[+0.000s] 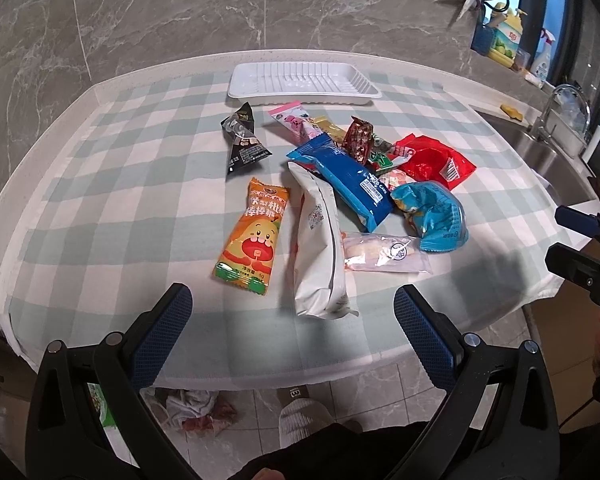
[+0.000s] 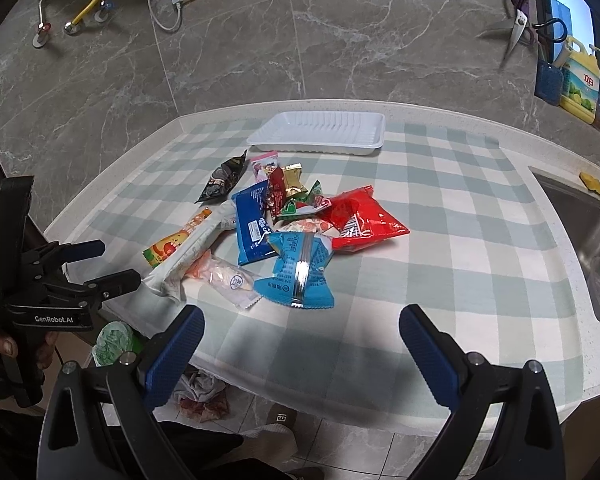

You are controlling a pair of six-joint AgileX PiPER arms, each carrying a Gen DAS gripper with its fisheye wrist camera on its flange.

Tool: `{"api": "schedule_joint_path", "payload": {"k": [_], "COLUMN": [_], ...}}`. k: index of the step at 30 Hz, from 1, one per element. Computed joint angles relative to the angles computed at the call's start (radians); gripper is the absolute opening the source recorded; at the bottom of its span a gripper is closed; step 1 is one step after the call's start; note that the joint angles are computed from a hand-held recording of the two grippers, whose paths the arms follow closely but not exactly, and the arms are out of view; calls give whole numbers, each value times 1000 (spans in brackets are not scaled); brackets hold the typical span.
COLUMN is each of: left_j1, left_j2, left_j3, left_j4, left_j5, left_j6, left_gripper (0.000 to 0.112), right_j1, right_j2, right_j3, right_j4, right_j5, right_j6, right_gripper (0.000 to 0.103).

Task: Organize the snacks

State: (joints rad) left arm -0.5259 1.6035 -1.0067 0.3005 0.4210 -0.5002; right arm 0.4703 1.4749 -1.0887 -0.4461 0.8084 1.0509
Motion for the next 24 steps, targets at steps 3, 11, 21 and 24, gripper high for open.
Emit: {"api": "schedule_joint_path", "payload": {"k": [3,11,21,24], "left_j1": [2,3,4,5], "left_j2": [3,10,8,11], "left_j3": [-3,-10,-10,-12], "left_j4": [-4,-10,-12,-11], "left_j5": [0,-1,1,-1], "left_j6": [5,12,14,13], "left_gripper": [102,102,102,102], "right_j1": [3,-9,-5,2], "right_j2": [4,37,43,47], "right_j3": [-5,-34,-37,-42], "right_j4": [-1,14,12,7], "right_j5": [4,-4,-5,-1], "right_j6": [3,-22,-17,-12], "right_gripper": [100,100,100,100]}}
